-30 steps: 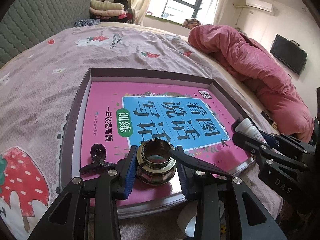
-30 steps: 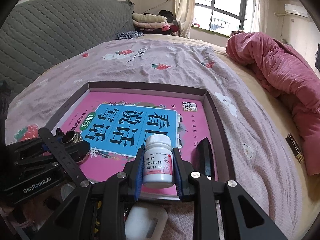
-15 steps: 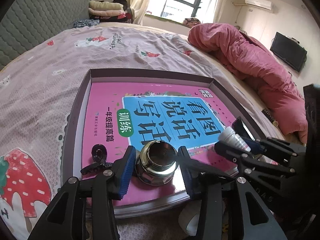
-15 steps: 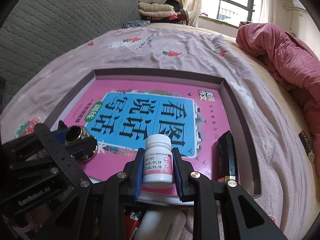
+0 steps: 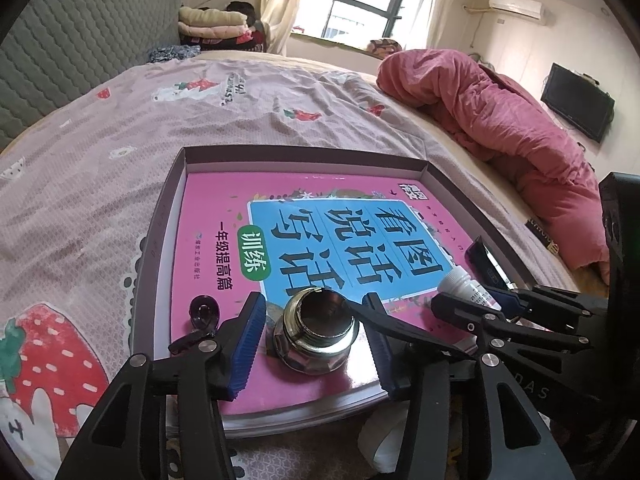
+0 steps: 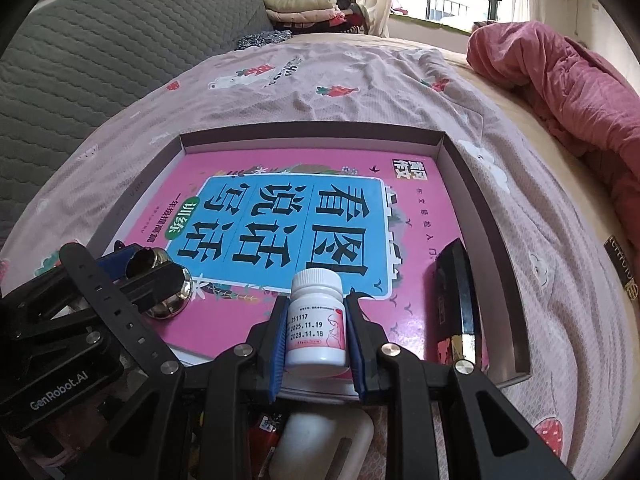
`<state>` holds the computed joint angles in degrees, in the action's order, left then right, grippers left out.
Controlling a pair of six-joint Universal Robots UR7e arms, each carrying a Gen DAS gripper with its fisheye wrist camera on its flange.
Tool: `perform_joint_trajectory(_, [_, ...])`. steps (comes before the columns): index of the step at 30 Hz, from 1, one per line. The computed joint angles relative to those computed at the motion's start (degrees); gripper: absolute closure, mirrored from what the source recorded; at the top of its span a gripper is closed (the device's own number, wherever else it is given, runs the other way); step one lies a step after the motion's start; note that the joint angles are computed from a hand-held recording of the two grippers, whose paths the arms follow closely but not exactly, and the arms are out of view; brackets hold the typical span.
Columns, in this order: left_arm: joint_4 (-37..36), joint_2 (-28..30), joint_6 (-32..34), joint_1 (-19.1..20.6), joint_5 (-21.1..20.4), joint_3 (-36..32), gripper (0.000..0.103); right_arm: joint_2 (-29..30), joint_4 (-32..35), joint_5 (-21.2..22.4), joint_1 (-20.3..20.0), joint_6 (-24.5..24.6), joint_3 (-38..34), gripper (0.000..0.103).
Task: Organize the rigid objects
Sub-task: 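Carry the chrome fitting with the left gripper over the box while the right gripper carries the pill bottle there, then lower and open the left gripper on the book while the right gripper releases the pill bottle beside it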
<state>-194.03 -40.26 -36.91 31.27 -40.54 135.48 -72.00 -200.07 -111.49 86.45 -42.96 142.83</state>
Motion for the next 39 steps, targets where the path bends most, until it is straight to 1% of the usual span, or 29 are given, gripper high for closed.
perform_joint_trajectory(2, [0.12, 0.01, -0.07, -0.11, 0.14, 0.01, 0.051, -0.37, 1.18, 0.16, -0.2, 0.78, -0.19, 0.076])
perform_joint_trajectory(10, [1.25, 0.03, -0.07, -0.3, 0.65, -0.21, 0.051, -0.83, 1.61, 0.01, -0.18, 0.82, -0.09, 0.076])
perform_joint_trajectory(15, [0.85, -0.13, -0.25, -0.41, 1.28, 0.01, 0.05, -0.68, 0.76, -0.05, -0.14, 0.86, 0.24, 0.076])
perform_joint_trajectory(19, [0.9, -0.38, -0.56, -0.41, 1.61, 0.13, 0.045, -0.69, -0.08, -0.16, -0.08, 0.78, 0.58, 0.076])
perform_joint_trajectory(29, [0.76, -0.86, -0.78, -0.49, 1.84, 0.54, 0.045, -0.61, -1.25, -0.12, -0.15, 0.01, 0.98, 0.076])
perform_joint_trajectory(30, [0.53, -0.98, -0.69, -0.59, 1.98, 0.68, 0.045, -0.47, -1.74, -0.26, -0.03, -0.37, 1.06, 0.075])
perform_joint_trajectory(31, [0.38, -1.12, -0.65, -0.66, 2.08, 0.82, 0.045, -0.18, -2.82, -0.44, 0.12, -1.03, 1.29, 0.072])
perform_joint_trajectory(33, [0.1, -1.37, -0.53, -0.81, 2.41, 1.05, 0.045, -0.5, -2.82, -0.1, 0.13, -1.05, 1.51, 0.066])
perform_joint_trajectory(39, [1.12, -1.8, -1.25, -1.06, 2.98, 1.23, 0.044, -1.04, -3.33, 0.45, -0.11, -1.41, 2.02, 0.064])
